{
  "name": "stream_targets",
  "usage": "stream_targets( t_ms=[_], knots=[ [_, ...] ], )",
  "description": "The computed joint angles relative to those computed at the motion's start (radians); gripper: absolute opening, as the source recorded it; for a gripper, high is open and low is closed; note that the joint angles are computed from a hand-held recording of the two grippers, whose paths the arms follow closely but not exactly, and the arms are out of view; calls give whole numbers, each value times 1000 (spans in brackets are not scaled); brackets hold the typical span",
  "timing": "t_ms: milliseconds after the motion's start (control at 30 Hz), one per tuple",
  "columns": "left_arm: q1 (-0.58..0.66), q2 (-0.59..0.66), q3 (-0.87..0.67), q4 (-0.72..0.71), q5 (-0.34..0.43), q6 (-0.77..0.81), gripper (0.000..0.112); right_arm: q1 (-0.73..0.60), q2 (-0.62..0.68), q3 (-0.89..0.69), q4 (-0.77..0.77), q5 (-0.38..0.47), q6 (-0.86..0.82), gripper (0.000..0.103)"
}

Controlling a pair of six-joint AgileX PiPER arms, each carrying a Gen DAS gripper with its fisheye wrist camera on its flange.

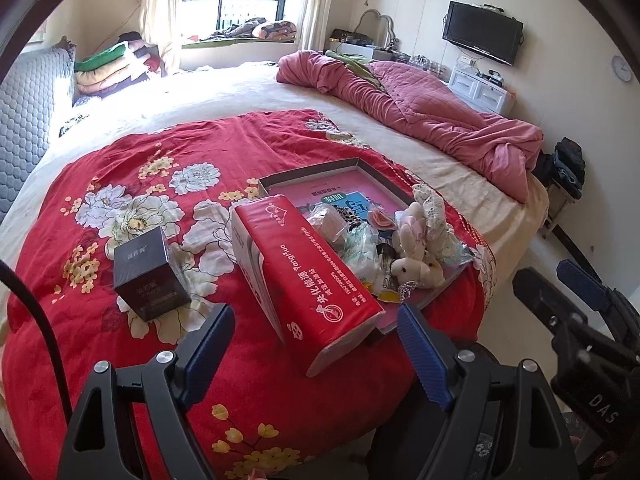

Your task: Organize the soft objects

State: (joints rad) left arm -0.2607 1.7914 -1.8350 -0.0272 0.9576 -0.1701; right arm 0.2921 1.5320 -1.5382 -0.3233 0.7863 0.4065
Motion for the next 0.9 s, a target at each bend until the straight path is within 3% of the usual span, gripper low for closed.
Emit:
stream_targets(
  t_ms=[367, 900],
  knots=[
    [-32, 26, 36, 82, 8, -48, 82, 2, 45, 41, -14, 56, 28, 79],
    [-32, 16, 84, 97, -30, -63, 82, 24, 38, 73, -41, 19, 50, 79]
  ],
)
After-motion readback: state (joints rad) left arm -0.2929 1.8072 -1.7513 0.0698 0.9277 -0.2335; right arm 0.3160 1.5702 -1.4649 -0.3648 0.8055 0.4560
